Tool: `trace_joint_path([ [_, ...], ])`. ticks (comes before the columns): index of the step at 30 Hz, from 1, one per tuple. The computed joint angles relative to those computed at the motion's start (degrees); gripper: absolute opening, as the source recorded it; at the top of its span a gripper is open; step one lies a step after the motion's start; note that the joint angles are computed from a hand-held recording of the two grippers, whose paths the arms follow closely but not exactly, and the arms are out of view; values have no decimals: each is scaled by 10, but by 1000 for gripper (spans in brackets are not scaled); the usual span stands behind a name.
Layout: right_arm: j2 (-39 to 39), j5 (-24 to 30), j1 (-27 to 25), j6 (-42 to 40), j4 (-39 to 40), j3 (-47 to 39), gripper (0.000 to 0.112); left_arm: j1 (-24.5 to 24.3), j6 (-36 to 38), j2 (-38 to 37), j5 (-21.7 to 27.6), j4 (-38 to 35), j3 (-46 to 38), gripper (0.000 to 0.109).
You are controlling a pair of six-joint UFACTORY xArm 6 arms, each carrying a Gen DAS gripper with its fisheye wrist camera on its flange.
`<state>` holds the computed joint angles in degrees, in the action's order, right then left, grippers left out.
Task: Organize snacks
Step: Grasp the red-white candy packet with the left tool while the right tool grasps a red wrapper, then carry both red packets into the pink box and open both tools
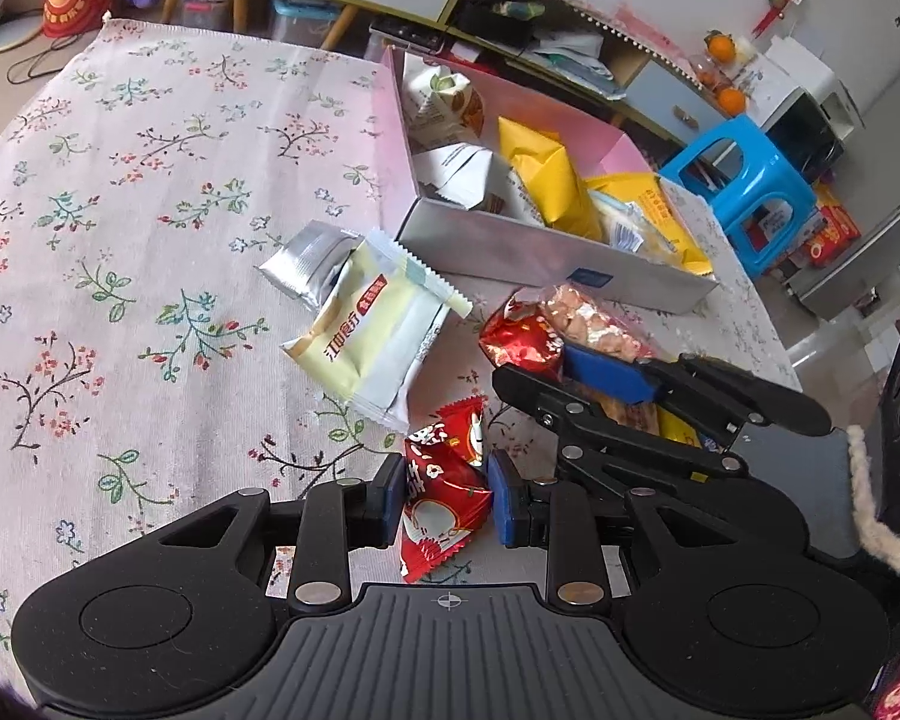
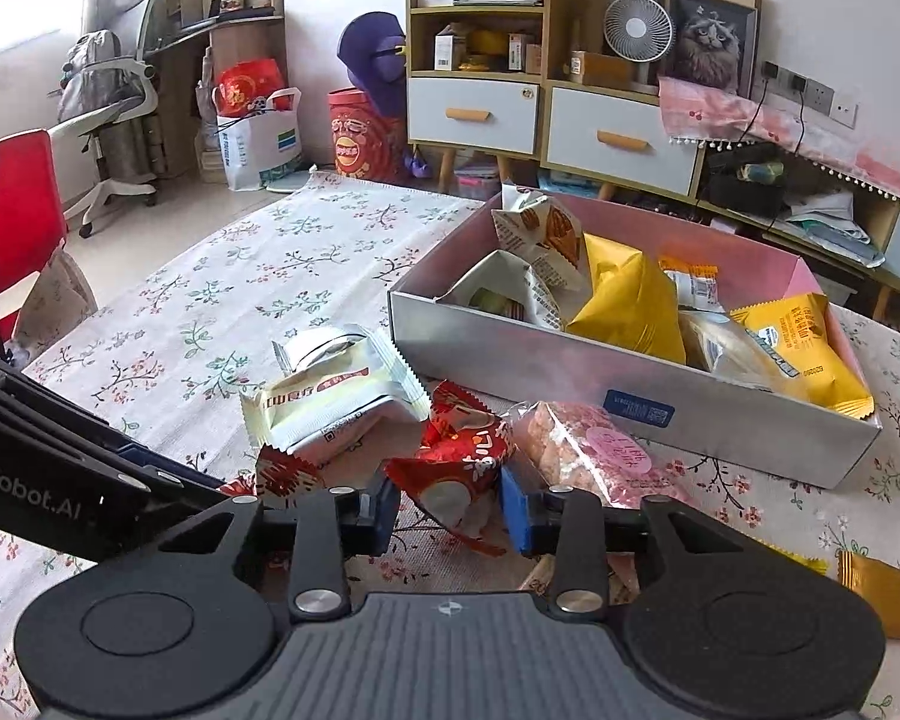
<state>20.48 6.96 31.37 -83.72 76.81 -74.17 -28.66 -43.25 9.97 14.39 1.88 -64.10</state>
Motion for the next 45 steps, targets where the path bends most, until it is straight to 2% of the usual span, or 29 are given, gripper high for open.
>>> trace_joint_path([
  [3,-3,2,-1,-25,40,-3,20,0,-9,-7,-8,10,6,26],
  [5,-10,8,-5,-43,75,2,14,1,-24,-11,-9,27,10,26],
  [9,-19,22,-14,-24,84,9,13,6,-43,-18,-11,39,17,26],
  [15,-54,38,-22,-74,141,35,12,13,-57,-25,-26,52,20,26],
  [19,-80,67,-35,-122,209,47,12,19,-114,-30,-39,121,15,26],
  [23,-88,105,-58,-164,279,44,12,31,-238,-23,-42,263,-13,26],
  [27,-78,136,-84,-132,295,25,12,33,-246,2,-34,285,-58,26],
  [31,-56,152,-110,-103,290,-9,12,31,-202,55,4,262,-140,26],
  [35,-15,156,-132,-10,228,-59,13,36,-152,126,34,201,-245,26],
  [40,38,161,-148,93,145,-124,13,40,-130,221,118,171,-392,26],
  [45,75,181,-158,148,86,-172,13,41,-105,305,190,144,-517,26],
])
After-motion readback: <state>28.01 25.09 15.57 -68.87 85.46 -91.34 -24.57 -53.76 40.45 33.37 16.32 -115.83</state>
